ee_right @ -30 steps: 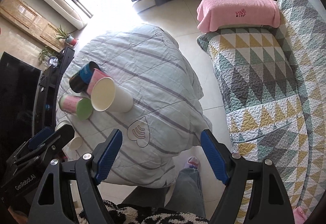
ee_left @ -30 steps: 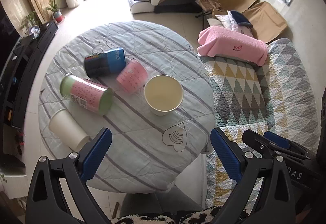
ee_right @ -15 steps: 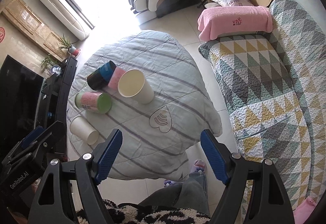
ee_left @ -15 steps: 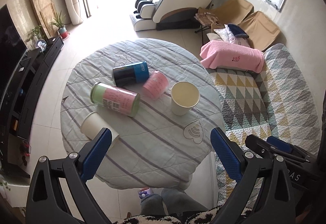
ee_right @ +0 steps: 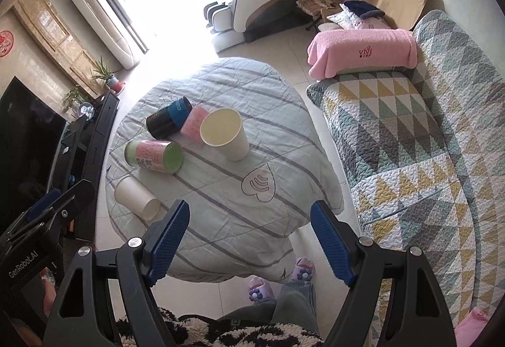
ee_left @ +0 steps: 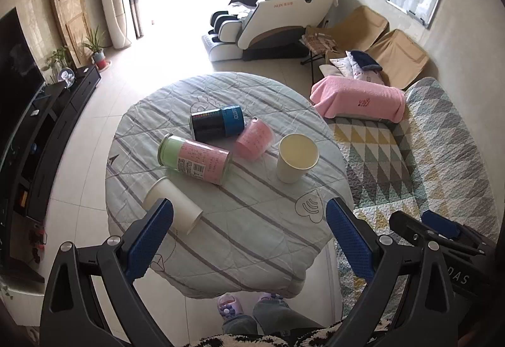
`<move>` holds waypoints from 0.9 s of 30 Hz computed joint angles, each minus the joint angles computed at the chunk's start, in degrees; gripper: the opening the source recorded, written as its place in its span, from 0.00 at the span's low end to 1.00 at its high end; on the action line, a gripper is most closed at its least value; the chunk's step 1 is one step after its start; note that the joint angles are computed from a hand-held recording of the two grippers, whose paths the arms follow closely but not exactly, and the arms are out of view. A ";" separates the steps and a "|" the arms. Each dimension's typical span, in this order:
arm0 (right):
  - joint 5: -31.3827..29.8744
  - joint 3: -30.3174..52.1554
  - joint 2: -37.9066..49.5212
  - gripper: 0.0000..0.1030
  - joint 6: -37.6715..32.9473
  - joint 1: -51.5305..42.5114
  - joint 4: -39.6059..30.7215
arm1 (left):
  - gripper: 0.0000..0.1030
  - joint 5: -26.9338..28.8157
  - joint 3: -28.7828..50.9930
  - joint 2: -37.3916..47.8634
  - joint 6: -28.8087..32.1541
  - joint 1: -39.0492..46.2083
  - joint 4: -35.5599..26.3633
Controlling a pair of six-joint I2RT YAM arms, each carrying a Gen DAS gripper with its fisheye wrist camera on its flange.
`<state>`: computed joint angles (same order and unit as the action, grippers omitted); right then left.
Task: Flip cup upright
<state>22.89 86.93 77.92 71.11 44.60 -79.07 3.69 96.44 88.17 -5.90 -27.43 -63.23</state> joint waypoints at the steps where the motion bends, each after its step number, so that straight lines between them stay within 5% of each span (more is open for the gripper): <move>1: 0.89 0.62 0.17 0.78 0.21 0.38 -0.52 | 0.96 0.11 0.07 -0.06 0.03 0.08 0.13; 27: 15.17 8.32 0.55 0.78 0.82 5.02 -5.88 | 0.98 -2.47 0.29 -5.57 2.46 -1.84 9.71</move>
<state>38.06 95.26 78.47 71.94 49.62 -84.96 1.21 96.73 82.60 -3.44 -29.27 -53.52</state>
